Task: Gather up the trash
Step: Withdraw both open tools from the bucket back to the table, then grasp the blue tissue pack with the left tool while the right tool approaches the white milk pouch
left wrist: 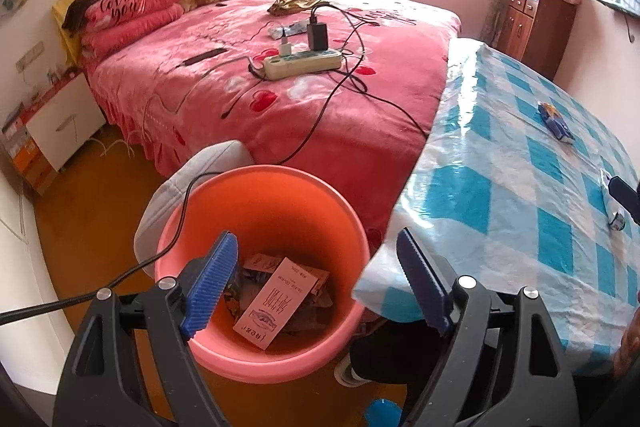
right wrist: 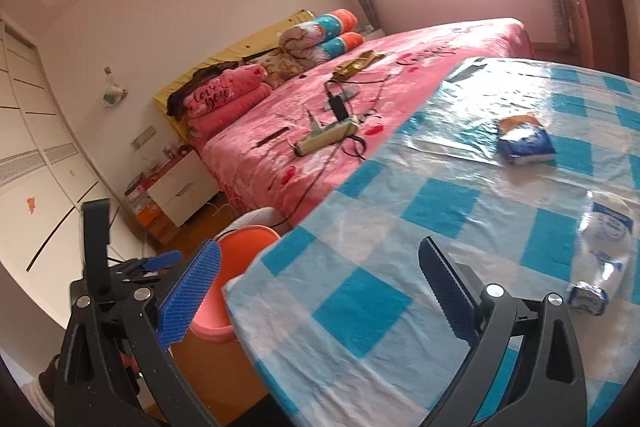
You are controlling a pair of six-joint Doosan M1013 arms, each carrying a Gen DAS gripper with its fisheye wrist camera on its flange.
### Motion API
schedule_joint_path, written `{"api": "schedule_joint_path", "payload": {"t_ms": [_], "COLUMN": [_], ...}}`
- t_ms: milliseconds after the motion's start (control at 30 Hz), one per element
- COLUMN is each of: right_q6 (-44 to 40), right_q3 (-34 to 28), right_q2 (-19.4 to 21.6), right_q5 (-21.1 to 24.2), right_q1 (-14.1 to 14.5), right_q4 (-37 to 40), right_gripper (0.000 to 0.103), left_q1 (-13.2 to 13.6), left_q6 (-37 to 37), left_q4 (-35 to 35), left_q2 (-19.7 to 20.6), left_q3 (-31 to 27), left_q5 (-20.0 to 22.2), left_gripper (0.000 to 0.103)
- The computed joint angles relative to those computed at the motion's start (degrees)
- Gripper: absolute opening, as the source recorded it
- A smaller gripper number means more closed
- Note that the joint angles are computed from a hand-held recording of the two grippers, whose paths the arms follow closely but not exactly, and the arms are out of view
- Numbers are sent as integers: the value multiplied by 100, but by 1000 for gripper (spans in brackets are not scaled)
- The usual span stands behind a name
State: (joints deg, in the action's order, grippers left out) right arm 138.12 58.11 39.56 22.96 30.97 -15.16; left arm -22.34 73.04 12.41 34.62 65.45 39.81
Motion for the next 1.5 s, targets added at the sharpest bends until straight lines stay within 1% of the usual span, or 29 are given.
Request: {"api": "schedule_joint_path", "payload": {"t_ms": [67,167,200,267,467,600,667,767,867,933,1033,1233,1500], "right_q6": [40,297,377,619,1202,1712,1923,2204,2417,2563,2790,3346,4191], "right_q3": [79,169,196,301,491,630,717,779,840,894,1000,1203,1614], "right_q2": [-39,-96,-113,-170,-297,-393,-448,-507,-560,-600,-663,-783,-1032], "right_q5": [-11,103,132,113,198,264,227,339,404,405,372,478,538], "right_q1": [-28,-40,-43,-50,-62,-51,-53,-39,-43,-60,-86,-125,-263], "right_q4": [57,-145,-214,-446,-989,-1607,-1869,-2293,-2547,-2660,-2797,-3204,-3528], "right_gripper": [98,98,98,98,98,98,98,98,98,98,98,98,98], "left_q1": [-50,-129,-172,-211,-303,-407,-448,-506,-563,-599,-660,-756,-899], "left_q6": [3,-91,-202,-310,-375,-320,-217,-85,38,171,191,292,720], "left_q4": [74,276,441,593,678,874,851,812,758,646,695,647,405], "left_q2": [2,11,21,37,100,122,121,119,139,159,181,216,280], "left_q3": [-30,-83,-109,-150,-308,-352,-364,-389,-457,-513,-569,-679,-817], "left_q5": [30,124,162,205,356,389,364,336,377,412,482,582,654], "left_gripper": [83,83,83,83,84,84,84,84,84,84,84,84,84]}}
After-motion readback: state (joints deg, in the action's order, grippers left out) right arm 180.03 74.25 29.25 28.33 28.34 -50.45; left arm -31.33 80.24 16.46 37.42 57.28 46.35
